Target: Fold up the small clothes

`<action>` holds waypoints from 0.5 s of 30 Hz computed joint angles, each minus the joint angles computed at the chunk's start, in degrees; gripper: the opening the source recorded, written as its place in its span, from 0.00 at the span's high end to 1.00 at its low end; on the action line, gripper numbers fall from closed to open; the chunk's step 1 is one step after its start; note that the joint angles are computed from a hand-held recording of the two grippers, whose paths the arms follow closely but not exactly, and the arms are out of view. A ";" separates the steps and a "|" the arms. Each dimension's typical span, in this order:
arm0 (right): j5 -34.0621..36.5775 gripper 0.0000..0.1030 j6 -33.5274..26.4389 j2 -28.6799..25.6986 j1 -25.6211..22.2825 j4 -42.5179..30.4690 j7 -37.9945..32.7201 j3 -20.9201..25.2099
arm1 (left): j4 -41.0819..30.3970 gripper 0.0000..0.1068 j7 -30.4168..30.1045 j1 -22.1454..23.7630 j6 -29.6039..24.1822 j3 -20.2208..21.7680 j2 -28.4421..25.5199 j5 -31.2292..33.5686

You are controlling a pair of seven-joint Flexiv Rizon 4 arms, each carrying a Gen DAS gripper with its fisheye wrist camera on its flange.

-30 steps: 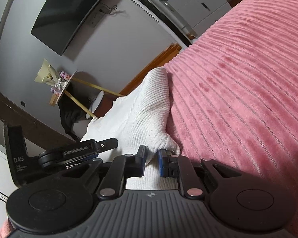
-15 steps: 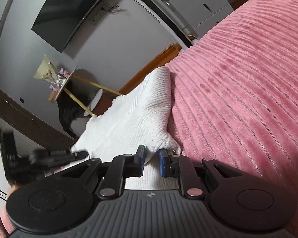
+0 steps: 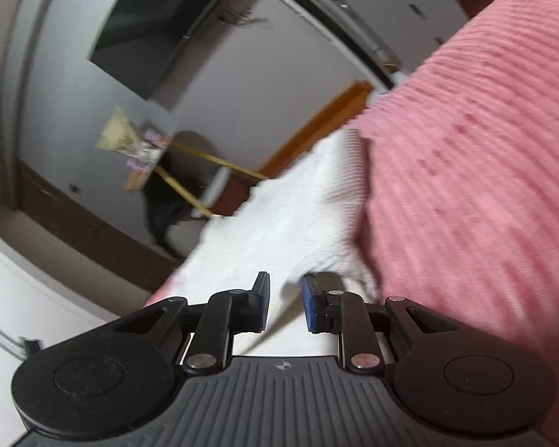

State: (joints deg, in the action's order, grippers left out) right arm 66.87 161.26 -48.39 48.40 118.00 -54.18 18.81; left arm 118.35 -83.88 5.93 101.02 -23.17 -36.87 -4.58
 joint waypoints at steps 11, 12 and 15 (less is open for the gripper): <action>-0.15 0.80 -3.37 -0.37 -0.48 -1.16 -1.18 -0.80 | 1.17 0.69 0.24 8.29 -1.03 -8.20 -2.47 1.60; -0.33 0.80 -3.87 -0.33 -0.64 -1.19 -1.28 -0.76 | 0.41 0.69 0.08 6.42 -1.85 -6.36 -2.29 0.98; 0.38 0.80 -4.23 0.03 -0.24 -1.64 -3.06 -1.23 | -0.25 0.87 0.49 5.95 -2.21 -6.45 -3.00 0.21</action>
